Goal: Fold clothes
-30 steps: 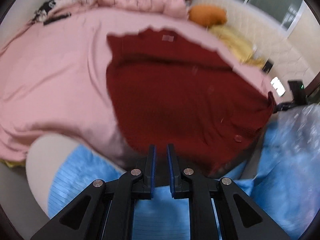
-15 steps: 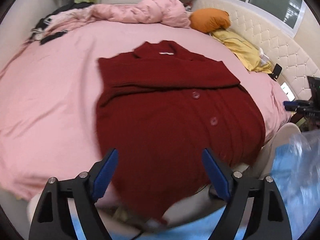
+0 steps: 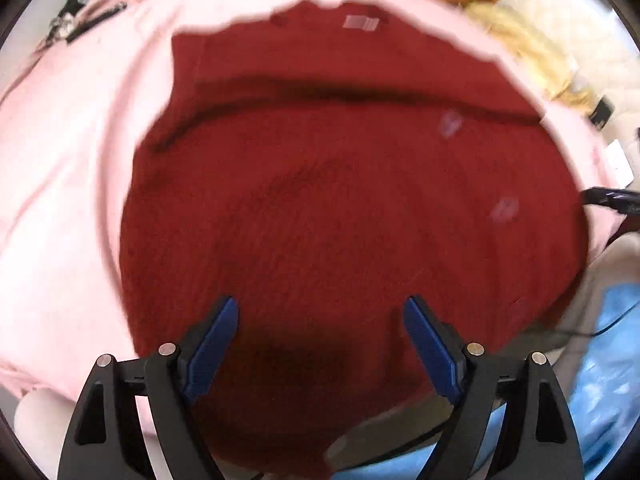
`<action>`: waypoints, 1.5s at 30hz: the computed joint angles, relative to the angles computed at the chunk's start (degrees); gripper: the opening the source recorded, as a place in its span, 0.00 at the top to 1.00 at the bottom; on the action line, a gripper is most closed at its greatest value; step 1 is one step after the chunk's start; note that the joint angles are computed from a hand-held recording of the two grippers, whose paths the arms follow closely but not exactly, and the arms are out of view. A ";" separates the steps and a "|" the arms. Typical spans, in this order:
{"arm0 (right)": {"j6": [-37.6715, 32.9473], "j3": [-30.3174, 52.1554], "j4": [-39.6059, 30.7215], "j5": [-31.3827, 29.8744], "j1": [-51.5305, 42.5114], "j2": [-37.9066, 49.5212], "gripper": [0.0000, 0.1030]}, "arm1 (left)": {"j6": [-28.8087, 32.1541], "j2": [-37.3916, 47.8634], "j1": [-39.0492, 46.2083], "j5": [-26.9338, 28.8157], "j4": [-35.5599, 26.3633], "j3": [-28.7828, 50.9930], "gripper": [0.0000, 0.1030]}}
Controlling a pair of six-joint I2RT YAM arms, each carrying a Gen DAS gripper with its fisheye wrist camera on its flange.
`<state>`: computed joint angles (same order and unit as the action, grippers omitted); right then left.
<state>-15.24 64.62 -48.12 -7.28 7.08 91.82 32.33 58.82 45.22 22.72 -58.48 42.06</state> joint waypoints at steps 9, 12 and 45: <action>10.00 -5.29 17.53 0.36 13.07 7.01 0.47 | -4.48 3.17 2.12 2.30 18.58 -9.72 0.03; 13.23 -4.05 16.55 4.19 15.57 7.49 0.47 | -4.66 -3.62 -0.19 -0.68 22.07 -14.66 0.02; 25.25 34.88 21.33 -9.32 34.82 34.92 0.89 | -20.27 -10.86 -2.16 -1.71 37.55 -25.03 0.00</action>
